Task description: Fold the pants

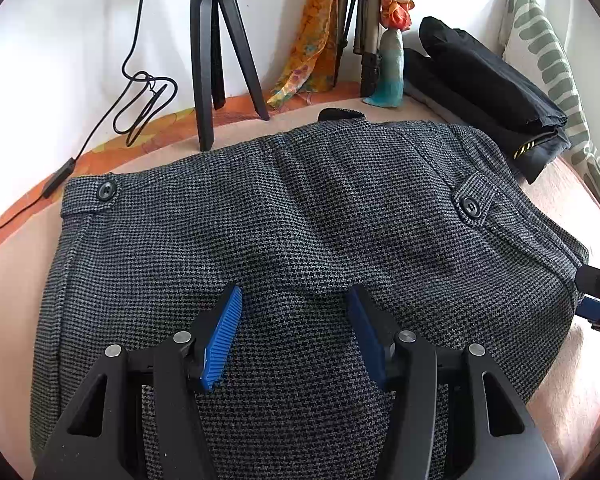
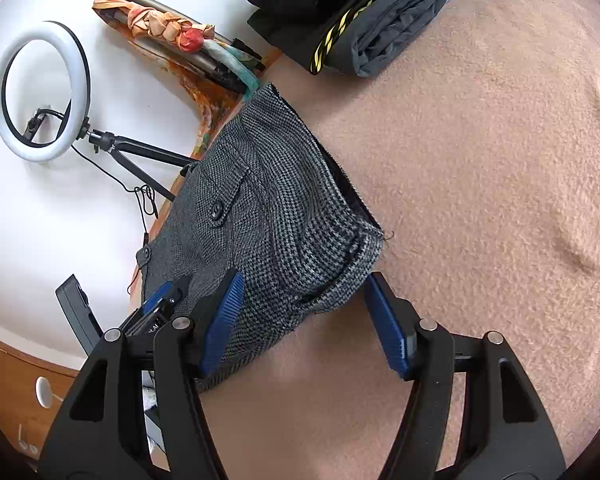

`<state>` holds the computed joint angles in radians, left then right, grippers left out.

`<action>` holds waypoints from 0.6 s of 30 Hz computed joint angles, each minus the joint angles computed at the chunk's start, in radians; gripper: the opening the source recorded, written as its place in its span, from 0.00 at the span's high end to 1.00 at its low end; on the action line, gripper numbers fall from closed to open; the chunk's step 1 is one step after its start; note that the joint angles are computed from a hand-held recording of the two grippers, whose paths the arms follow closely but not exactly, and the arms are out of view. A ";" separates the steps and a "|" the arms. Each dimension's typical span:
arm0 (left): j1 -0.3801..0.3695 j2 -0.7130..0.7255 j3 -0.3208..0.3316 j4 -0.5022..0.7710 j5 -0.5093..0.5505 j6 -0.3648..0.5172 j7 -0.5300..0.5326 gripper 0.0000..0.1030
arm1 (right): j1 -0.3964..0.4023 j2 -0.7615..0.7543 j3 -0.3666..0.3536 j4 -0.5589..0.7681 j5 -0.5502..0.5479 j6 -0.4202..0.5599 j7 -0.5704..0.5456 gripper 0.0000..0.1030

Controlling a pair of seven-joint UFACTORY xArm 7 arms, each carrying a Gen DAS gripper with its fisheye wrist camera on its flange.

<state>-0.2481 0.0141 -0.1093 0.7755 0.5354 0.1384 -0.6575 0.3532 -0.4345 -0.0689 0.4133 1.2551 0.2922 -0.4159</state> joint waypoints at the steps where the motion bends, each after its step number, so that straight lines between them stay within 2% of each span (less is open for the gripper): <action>1: 0.001 -0.004 0.001 -0.003 0.003 -0.005 -0.006 0.48 | 0.013 0.017 -0.005 0.012 0.035 -0.010 -0.022 0.36; 4: 0.015 -0.014 0.009 -0.003 0.120 -0.025 -0.127 0.47 | 0.016 0.039 0.010 0.030 0.096 -0.039 -0.043 0.36; 5: 0.019 -0.008 0.008 0.005 0.148 -0.021 -0.154 0.47 | 0.017 0.048 0.013 0.037 0.130 -0.046 -0.063 0.39; 8: 0.031 0.023 -0.011 0.027 0.105 0.020 -0.124 0.46 | -0.004 0.076 0.034 0.054 0.192 -0.043 -0.101 0.58; 9: 0.007 0.024 0.015 0.029 0.138 0.019 -0.149 0.45 | -0.011 0.084 0.048 0.061 0.213 -0.053 -0.121 0.67; 12: 0.000 0.026 0.021 0.030 0.138 0.018 -0.146 0.44 | -0.037 0.080 0.084 0.062 0.166 -0.075 -0.091 0.75; 15: 0.004 -0.005 0.017 -0.003 0.072 0.002 -0.105 0.44 | -0.039 0.062 0.108 0.057 0.056 -0.105 -0.010 0.78; 18: 0.008 -0.056 0.002 -0.053 -0.030 -0.021 -0.012 0.44 | -0.044 0.036 0.142 0.052 -0.091 -0.145 0.084 0.79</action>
